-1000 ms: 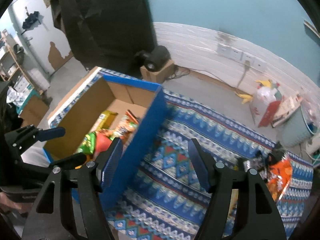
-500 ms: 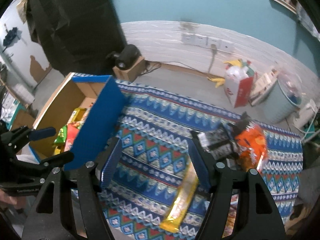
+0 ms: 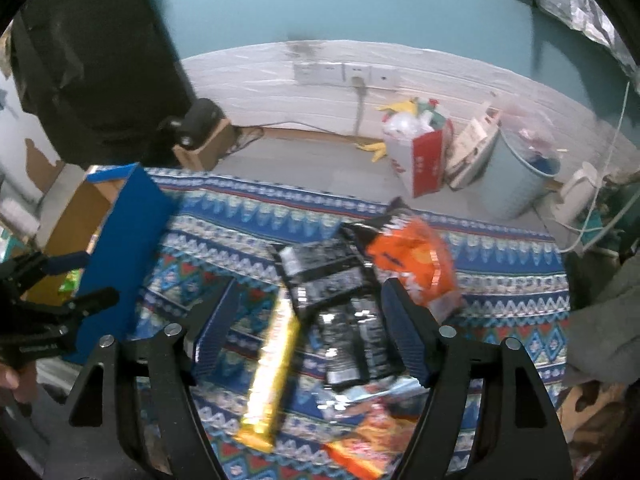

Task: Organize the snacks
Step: 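Move both grippers back toward the black packets and orange bag on the cloth, then grasp the yellow stick bar with the left gripper while the right gripper grasps the orange bag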

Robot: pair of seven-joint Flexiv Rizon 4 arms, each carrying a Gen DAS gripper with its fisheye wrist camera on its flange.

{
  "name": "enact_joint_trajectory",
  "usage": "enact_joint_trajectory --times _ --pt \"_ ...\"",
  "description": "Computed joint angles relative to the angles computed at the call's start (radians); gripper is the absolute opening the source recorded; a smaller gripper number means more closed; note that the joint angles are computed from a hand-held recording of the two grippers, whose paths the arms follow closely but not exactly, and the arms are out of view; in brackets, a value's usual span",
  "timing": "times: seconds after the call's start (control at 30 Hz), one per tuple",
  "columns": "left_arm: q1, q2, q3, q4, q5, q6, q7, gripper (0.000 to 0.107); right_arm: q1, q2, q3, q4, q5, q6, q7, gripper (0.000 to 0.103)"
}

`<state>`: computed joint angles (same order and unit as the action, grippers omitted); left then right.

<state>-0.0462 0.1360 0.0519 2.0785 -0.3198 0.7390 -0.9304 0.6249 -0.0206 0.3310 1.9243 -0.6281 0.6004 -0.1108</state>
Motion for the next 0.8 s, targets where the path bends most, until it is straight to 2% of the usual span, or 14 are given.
enact_joint_trajectory --times 0.37,0.63,0.8 --pt "-0.041 -0.106 -0.054 -0.066 0.035 0.032 -0.057 0.075 -0.069 0.044 -0.016 0.082 0.1 0.027 -0.129 0.074" --pt "-0.062 -0.197 -0.076 -0.123 0.054 0.044 -0.09 0.075 -0.115 0.005 -0.046 0.105 0.186 0.071 -0.299 0.074" --pt "-0.07 -0.237 -0.083 -0.14 0.07 0.052 -0.089 0.075 -0.14 -0.018 -0.063 0.13 0.2 0.114 -0.341 0.074"
